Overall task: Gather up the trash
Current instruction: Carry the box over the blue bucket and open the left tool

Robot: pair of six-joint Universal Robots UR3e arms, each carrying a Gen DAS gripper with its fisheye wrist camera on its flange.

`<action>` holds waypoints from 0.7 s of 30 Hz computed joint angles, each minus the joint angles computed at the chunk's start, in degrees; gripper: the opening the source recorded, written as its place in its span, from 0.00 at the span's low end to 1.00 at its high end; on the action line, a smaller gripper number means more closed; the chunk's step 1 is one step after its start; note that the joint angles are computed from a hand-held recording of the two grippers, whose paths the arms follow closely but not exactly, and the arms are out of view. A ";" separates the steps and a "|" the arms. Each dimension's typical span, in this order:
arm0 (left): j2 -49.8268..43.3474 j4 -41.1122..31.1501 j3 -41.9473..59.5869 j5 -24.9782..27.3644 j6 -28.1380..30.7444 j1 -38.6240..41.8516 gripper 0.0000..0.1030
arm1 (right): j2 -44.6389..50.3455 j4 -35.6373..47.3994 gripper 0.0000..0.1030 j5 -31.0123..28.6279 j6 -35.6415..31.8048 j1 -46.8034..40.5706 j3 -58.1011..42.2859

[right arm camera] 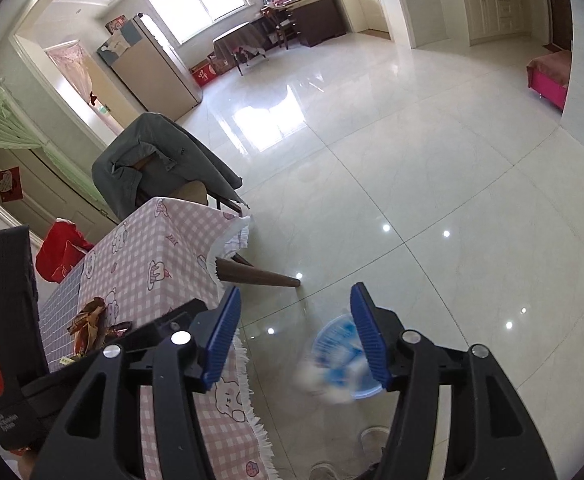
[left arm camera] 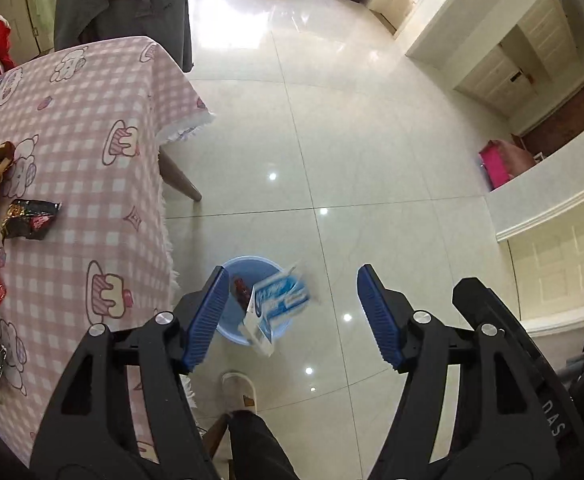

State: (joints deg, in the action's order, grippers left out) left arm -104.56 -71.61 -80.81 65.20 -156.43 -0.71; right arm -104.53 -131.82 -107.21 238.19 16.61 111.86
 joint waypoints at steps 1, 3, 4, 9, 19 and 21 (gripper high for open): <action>0.40 -0.34 0.10 0.04 0.28 0.46 0.64 | 0.06 0.29 0.55 -0.15 0.21 0.31 -0.38; 1.45 -0.78 0.31 0.13 1.09 1.82 0.64 | 0.62 0.75 0.55 -0.62 0.39 1.30 -1.48; 2.04 -0.92 0.43 0.11 1.60 2.54 0.64 | 1.35 0.67 0.55 -0.61 0.34 1.80 -2.36; 5.04 -2.30 0.60 -0.53 4.23 7.22 0.64 | 6.60 0.45 0.55 -1.12 -0.65 4.87 -8.92; 11.97 -6.88 -0.08 -0.25 12.40 23.80 0.64 | 23.68 0.47 0.55 -0.19 -3.78 13.35 -29.34; 12.77 -7.94 -0.28 -0.36 14.32 27.49 0.64 | 28.29 1.26 0.55 0.63 -4.32 15.08 -35.11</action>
State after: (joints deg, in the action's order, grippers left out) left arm -91.79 -79.54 -81.09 64.83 -142.12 26.78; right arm -76.24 -130.56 -106.57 233.87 31.69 76.75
